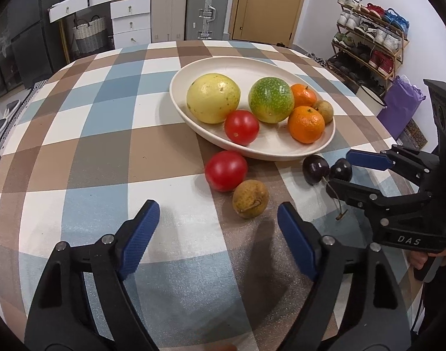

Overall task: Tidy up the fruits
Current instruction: 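Grasp a small brown fruit with the left tool while the right tool grasps a dark red cherry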

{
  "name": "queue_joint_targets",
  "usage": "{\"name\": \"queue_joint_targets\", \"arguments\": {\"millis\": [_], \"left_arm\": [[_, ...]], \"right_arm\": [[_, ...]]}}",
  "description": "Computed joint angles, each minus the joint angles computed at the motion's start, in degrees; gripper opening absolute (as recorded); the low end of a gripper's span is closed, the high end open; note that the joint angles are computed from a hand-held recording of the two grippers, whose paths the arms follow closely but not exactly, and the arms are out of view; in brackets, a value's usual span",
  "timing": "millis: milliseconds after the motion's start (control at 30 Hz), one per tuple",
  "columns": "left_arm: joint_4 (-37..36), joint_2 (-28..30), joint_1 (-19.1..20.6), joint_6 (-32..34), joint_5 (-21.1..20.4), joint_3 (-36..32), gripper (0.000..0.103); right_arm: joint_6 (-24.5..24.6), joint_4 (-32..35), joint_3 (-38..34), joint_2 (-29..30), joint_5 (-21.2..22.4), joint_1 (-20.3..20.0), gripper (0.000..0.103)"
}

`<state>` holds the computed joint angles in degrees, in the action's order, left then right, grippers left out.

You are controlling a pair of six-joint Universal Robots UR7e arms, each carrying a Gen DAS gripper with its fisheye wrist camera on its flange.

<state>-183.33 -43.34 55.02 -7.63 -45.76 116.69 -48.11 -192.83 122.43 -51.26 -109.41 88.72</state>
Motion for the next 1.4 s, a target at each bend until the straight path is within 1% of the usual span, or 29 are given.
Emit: {"name": "queue_joint_targets", "arguments": {"millis": [33,100,233,267,300,500,600,767,833,900,967,1000,1133,1400], "left_arm": [[-0.1,0.0,0.0,0.3,-0.2,0.0,0.08],[-0.1,0.1,-0.1,0.5,-0.4,0.0,0.08],[-0.3,0.0,-0.1,0.5,-0.7,0.1,0.08],[-0.4,-0.1,0.0,0.5,-0.9,0.1,0.08],[-0.5,-0.1,0.0,0.5,-1.0,0.2,0.08],[-0.7,-0.1,0.1,0.9,-1.4,0.2,0.08],[-1.0,-0.2,0.2,1.2,-2.2,0.3,0.078],[-1.1,-0.2,0.1,2.1,-3.0,0.3,0.066],[-1.1,-0.1,0.1,2.8,-3.6,0.3,0.057],[-1.0,-0.1,0.0,3.0,-3.6,0.3,0.049],[-1.3,-0.3,0.1,3.2,-4.9,0.6,0.047],[-1.4,-0.5,0.2,3.4,-5.8,0.7,0.044],[-1.6,-0.8,0.4,3.5,-6.7,0.9,0.038],[-1.4,-0.7,0.2,3.7,-6.0,1.0,0.036]], "right_arm": [[-0.3,-0.3,0.0,0.1,-0.1,0.1,0.056],[-1.0,-0.3,0.3,0.1,0.2,0.2,0.045],[-1.9,-0.9,0.7,0.2,0.6,0.3,0.037],[-2.0,-0.7,0.8,0.1,0.9,0.3,0.031],[-2.2,-0.7,0.9,0.1,0.9,0.4,0.029],[-2.7,-1.8,2.0,-0.5,1.7,0.1,0.028],[-2.5,-2.8,3.7,-2.2,3.4,-0.2,0.028],[-1.1,-3.3,6.2,-5.0,5.6,-1.3,0.028],[-1.6,-3.7,6.8,-5.5,5.6,-1.4,0.028],[-1.0,-3.0,6.9,-6.2,6.0,-1.6,0.028],[-0.8,-3.1,7.0,-6.4,6.0,-1.6,0.028],[-0.8,-3.0,7.1,-6.5,6.1,-1.6,0.028],[-0.8,-3.1,7.3,-6.9,6.4,-1.7,0.028],[-0.5,-3.1,7.4,-7.4,6.6,-1.6,0.028]]}}
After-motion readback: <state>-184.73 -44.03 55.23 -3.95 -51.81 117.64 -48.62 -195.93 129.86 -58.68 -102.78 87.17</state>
